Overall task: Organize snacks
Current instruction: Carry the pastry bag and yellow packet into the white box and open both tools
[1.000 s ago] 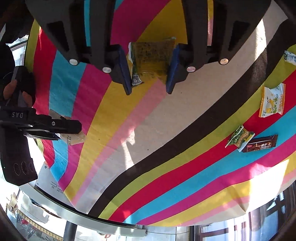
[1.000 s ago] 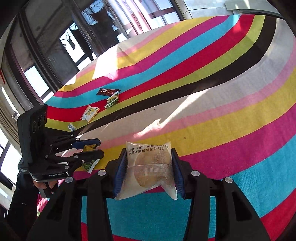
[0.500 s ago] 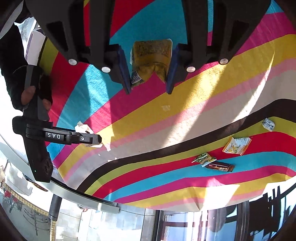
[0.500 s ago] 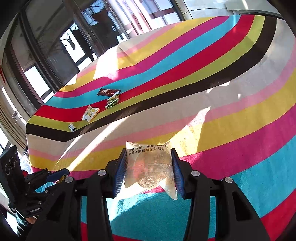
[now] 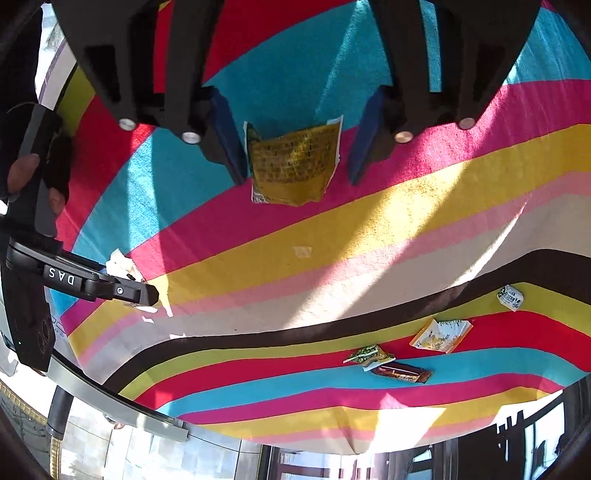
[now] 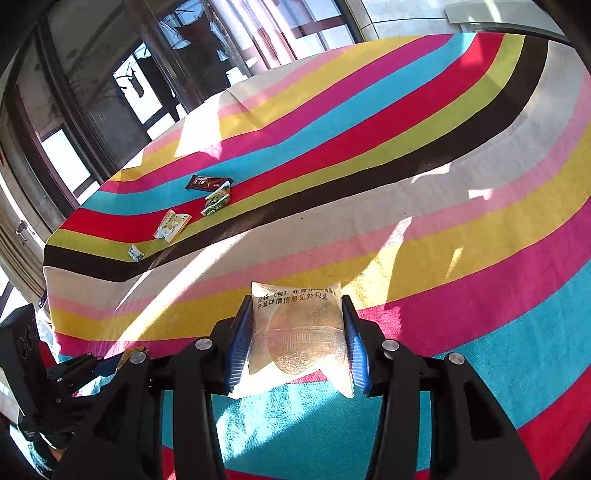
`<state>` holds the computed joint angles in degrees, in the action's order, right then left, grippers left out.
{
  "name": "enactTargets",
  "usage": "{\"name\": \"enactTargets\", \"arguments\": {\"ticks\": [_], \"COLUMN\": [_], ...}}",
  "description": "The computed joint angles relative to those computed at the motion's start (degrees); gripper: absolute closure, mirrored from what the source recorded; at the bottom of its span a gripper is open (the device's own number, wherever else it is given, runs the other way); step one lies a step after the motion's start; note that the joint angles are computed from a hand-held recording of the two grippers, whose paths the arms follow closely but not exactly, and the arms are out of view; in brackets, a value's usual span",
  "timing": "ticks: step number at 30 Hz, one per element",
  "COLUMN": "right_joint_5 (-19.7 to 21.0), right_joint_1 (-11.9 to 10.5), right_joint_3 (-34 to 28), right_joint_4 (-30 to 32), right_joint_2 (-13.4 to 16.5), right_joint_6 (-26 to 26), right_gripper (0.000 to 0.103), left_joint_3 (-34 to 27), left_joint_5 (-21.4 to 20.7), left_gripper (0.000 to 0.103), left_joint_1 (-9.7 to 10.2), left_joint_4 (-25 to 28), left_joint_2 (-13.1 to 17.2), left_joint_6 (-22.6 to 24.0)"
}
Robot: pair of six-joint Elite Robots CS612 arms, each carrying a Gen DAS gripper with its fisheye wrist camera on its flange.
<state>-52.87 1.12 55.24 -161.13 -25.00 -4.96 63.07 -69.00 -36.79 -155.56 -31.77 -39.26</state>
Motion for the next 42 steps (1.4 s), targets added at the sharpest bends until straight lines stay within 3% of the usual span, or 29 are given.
{"name": "enactTargets", "arguments": {"ticks": [2, 6, 14, 22, 30, 42], "right_joint_5": [1.07, 4.0, 4.96, 4.18, 2.23, -8.72], "right_joint_1": [-0.37, -1.12, -2.22, -4.29, -8.02, -12.36], "right_joint_3": [2.56, 9.36, 19.32, 28.41, 35.26, 38.92], "right_joint_4": [-0.64, -4.02, -10.49, -15.15, -20.32, -26.76], "right_joint_2": [-1.37, -4.43, -9.59, -14.1, -16.63, -16.45], "right_joint_6": [0.56, 0.39, -3.8, -10.18, -8.75, 0.27], "right_gripper": [0.057, 0.057, 0.057, 0.057, 0.057, 0.057], "left_joint_3": [1.91, 4.63, 7.75, 6.39, -0.5, -18.38], "left_joint_5": [-0.71, 1.39, 3.21, 4.0, -0.17, -13.21], "left_gripper": [0.069, 0.069, 0.069, 0.068, 0.068, 0.068], "left_joint_1": [-0.28, -1.54, -3.4, -5.66, -7.47, -9.4], "left_joint_4": [-5.41, -8.82, -11.77, -12.18, -8.95, 0.47], "left_joint_2": [-0.57, -2.15, -3.99, -3.78, -0.2, 8.75], "left_joint_6": [-0.1, 0.94, 1.3, 6.06, 13.32, 25.73]}}
